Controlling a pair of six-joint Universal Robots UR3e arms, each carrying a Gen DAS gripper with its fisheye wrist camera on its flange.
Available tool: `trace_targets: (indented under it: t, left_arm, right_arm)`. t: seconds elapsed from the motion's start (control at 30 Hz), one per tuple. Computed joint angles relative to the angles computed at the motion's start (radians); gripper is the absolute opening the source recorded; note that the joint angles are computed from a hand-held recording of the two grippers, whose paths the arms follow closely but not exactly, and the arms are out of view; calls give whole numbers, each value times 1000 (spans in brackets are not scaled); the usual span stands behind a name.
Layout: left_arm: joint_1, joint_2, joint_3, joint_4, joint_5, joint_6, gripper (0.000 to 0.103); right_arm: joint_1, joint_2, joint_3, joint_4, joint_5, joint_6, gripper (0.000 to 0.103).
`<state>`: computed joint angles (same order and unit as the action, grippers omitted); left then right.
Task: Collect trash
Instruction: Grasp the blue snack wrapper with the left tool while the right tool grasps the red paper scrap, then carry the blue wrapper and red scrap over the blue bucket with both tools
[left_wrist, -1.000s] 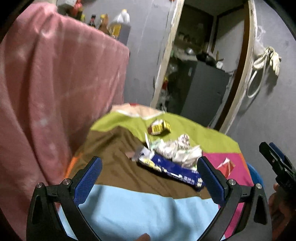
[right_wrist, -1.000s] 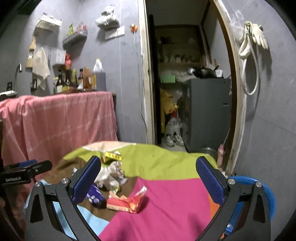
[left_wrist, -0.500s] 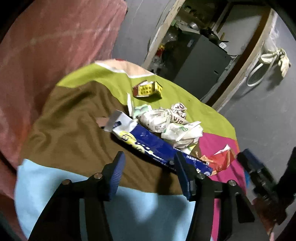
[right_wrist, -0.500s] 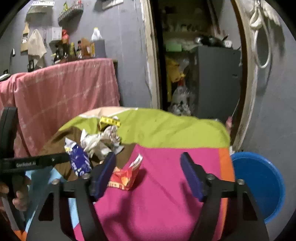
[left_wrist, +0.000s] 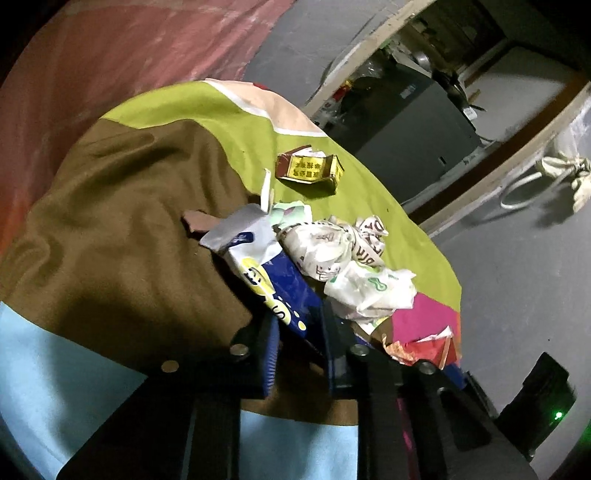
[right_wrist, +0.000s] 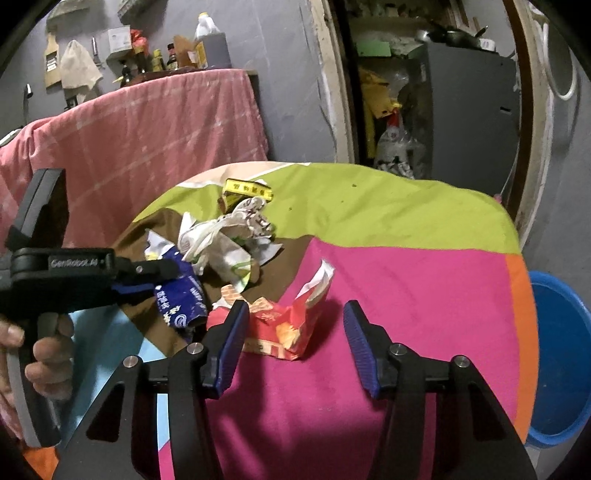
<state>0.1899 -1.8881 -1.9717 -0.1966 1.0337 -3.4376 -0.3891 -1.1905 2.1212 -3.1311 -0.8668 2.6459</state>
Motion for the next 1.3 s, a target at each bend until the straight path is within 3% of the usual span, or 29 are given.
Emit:
trace_targets:
  t: [0.33,0.57,0.77,1.07,1.3]
  left_arm:
    - [13,81,-49,-16,9,39,7]
    - [-25,152,-130,75,61,51,6]
    - [-71,186,-159,134,101,36,3]
    - [-181,224,-183,268,194,13,1]
    - [-350,186,-135,437,343,-19,1]
  right_arm:
    - [0,-2,-34,124,20,-42,51]
    - [4,-1,-36,134,23,-42,19]
    - [-27,-41,56,40,50,-57,11]
    - [-218,-300,317,-173,218,-65,10]
    - [-439,-549,429,-172,406,-62,10]
